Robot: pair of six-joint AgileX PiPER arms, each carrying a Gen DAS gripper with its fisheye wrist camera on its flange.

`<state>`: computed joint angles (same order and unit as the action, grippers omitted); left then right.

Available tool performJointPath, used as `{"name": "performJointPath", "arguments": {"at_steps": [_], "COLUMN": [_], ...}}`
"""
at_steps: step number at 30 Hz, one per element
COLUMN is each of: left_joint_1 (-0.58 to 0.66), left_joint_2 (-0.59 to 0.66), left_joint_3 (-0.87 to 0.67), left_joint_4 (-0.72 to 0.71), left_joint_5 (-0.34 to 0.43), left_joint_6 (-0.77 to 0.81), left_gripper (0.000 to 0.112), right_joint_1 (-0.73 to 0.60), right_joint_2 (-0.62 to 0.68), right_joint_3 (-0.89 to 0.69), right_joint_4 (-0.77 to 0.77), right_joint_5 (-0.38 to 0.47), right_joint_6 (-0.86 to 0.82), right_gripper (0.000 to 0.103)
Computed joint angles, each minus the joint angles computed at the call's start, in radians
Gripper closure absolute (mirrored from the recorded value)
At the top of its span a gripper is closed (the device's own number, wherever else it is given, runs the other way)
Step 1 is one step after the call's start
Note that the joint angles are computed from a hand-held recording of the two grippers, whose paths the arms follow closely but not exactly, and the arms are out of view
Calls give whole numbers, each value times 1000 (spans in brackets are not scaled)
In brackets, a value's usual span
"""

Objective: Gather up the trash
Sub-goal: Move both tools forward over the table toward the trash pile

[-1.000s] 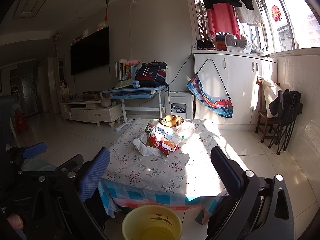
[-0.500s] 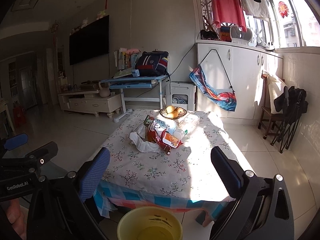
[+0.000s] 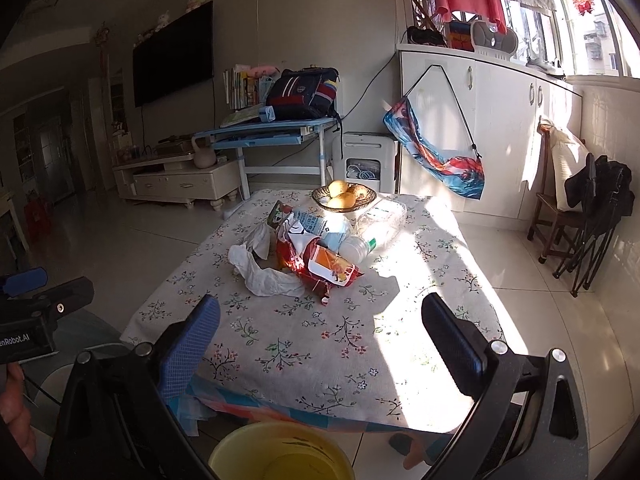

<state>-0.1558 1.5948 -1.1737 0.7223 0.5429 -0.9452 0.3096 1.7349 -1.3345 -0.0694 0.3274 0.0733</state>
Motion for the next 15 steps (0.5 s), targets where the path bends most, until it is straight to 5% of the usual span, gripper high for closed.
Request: {"name": "performJointPath", "arguments": {"at_steps": [6,10,15], "left_joint_1": [45,57,68], "left_joint_2": [138,231,347], "left_joint_3": [-131,-233,-367], "left_joint_4": [-113,-163,-217], "left_joint_5": [-11,7,47], "left_joint_6": [85,129,172], "left_gripper": [16,16,16], "right_joint_1": [-13,-27,-31], "right_joint_2": [120,224,406], "right_joint_3": [-109,-259,-533], "right_joint_4": [-5,171,203], "right_joint_5": [-95,-18,90], "right_joint_6": [-123,-349,-422], "right_gripper": [7,22,30]}}
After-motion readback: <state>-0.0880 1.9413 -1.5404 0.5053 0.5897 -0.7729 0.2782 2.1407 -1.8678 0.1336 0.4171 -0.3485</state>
